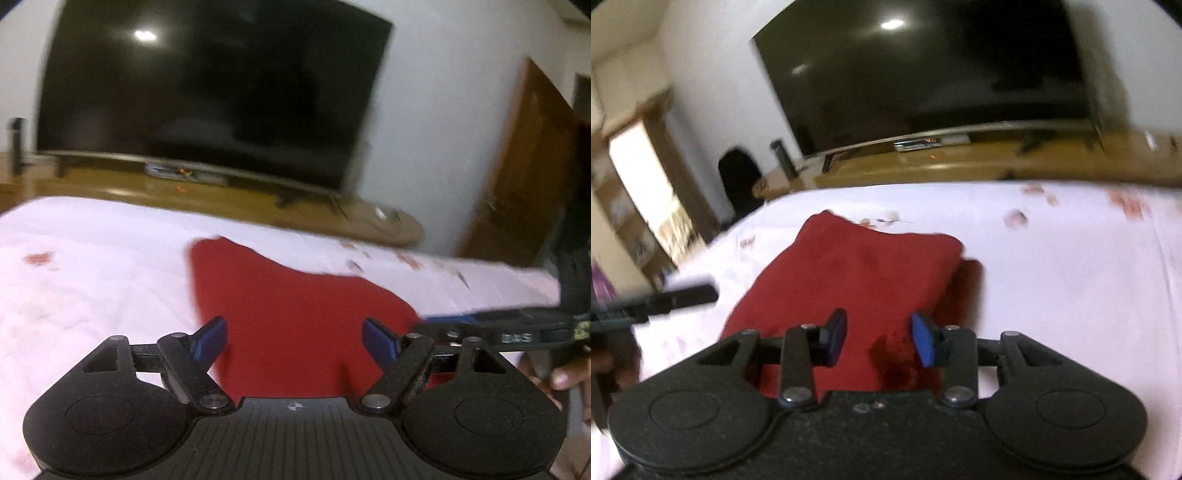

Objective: Fold small clothes
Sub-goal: 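Open the right tool and release the folded sweater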

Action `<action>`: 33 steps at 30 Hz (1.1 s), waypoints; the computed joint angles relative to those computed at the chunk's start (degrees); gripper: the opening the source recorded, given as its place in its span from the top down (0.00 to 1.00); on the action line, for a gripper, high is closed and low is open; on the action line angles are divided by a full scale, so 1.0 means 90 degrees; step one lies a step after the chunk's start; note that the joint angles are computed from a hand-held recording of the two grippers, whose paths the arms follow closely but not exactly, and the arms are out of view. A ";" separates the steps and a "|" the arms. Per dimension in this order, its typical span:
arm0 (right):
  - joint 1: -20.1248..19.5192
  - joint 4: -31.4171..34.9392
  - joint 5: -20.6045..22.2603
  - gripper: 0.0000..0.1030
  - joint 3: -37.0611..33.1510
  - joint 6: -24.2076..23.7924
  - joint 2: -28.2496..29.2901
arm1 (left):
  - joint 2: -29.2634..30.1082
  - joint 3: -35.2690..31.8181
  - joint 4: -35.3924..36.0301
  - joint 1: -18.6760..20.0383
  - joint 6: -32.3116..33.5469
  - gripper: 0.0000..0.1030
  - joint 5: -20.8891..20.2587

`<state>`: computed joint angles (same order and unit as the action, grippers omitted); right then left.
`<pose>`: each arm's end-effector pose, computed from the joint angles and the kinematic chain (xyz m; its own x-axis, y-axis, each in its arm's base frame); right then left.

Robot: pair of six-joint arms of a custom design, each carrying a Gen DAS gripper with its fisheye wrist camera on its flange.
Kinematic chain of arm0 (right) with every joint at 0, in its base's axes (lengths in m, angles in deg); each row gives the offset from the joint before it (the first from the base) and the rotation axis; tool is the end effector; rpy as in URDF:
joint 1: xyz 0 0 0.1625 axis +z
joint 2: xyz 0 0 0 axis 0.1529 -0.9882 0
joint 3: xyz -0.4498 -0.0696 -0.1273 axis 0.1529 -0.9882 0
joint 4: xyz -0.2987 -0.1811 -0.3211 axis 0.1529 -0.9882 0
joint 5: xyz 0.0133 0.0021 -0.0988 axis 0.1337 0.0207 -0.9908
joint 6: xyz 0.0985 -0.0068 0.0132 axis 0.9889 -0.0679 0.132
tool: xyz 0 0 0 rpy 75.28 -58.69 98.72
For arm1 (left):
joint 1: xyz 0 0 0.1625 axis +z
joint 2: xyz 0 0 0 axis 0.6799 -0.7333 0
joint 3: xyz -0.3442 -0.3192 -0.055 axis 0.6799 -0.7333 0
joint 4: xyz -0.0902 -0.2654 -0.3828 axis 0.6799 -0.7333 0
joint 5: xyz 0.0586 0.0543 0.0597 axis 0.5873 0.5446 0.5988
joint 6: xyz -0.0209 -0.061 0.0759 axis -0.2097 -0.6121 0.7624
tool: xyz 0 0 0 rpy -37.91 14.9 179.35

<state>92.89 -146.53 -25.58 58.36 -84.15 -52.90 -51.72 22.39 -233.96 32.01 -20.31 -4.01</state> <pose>0.2719 -0.7669 0.0961 -0.8179 -0.3579 0.4505 -0.5691 0.6182 -0.5422 -0.0771 -0.8859 0.2898 -0.8107 0.3629 -0.4594 0.5837 0.5631 -0.5850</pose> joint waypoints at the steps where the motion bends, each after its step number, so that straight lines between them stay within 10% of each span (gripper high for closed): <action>1: 0.0024 0.0081 -0.0049 0.61 -0.0123 -0.0027 0.0083 | 0.0096 -0.0188 0.0416 -0.0024 -0.0026 0.23 0.0156; 6: 0.0076 0.0948 -0.1165 0.61 -0.0838 0.0309 0.0518 | 0.0347 -0.0375 0.0796 -0.0023 0.0144 0.23 0.0649; 18: 0.0340 -0.0715 -0.0524 0.66 0.1034 -0.1506 -0.0290 | -0.0869 0.1571 -0.0280 -0.0134 -0.0156 0.23 0.1005; 21: 0.0406 -0.0327 -0.1778 0.80 0.0650 -0.1452 0.0059 | -0.0819 0.1582 0.0003 -0.0042 -0.0200 0.23 0.1353; 24: 0.0320 -0.0130 -0.1927 0.70 0.0616 -0.0536 -0.0048 | -0.1043 0.1876 -0.0223 -0.0083 -0.0232 0.23 0.1350; 29: 0.0568 -0.0695 -0.1770 0.66 0.1290 -0.0537 -0.0475 | -0.1519 0.2617 -0.0793 -0.0393 -0.0204 0.22 0.1450; 33: 0.0785 -0.1212 -0.1651 0.16 0.2079 0.0155 -0.0886 | -0.1988 0.3286 -0.1175 -0.0850 -0.0568 0.00 0.1903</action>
<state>99.95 -157.44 -40.44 77.07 -82.75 -60.87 -69.62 51.96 -244.53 24.36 -25.43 13.12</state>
